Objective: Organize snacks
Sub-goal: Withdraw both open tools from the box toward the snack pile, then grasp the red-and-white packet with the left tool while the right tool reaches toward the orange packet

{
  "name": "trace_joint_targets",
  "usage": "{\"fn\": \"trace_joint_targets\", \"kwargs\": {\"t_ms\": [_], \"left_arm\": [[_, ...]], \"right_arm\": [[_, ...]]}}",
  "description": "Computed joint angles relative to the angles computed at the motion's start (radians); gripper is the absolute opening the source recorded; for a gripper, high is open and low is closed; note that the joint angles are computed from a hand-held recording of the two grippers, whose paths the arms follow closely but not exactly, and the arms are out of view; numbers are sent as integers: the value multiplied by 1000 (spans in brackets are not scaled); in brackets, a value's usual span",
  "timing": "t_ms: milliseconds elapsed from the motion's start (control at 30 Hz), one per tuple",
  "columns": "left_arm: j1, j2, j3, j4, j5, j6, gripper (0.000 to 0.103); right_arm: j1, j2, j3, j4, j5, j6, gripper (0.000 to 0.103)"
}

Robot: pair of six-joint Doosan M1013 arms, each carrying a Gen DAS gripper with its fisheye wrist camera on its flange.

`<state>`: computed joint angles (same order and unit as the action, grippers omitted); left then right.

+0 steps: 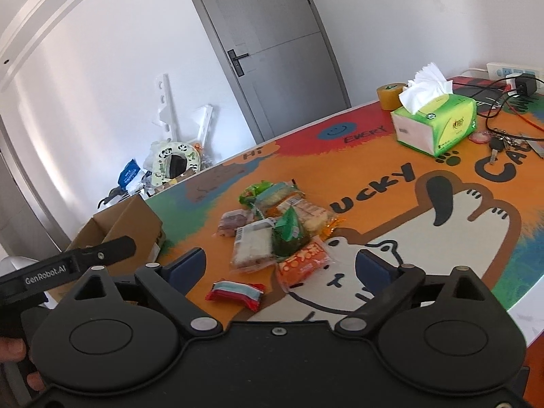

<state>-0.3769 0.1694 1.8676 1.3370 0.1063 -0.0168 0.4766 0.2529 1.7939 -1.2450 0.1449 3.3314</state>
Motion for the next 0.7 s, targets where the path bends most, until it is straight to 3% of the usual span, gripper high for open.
{"fn": "trace_joint_targets", "kwargs": {"t_ms": [100,400,700], "left_arm": [[-9,13,-7,-71,4,73,88],[-25,60,-42,-579,33,582,88],[-43,107,-74,-820,72,829,88]], "right_arm": [[-3,2,3,17,2,-16,93],[-19,16,7,164,7,-148,89],[-38,27,13,274,5,-241,89]]}}
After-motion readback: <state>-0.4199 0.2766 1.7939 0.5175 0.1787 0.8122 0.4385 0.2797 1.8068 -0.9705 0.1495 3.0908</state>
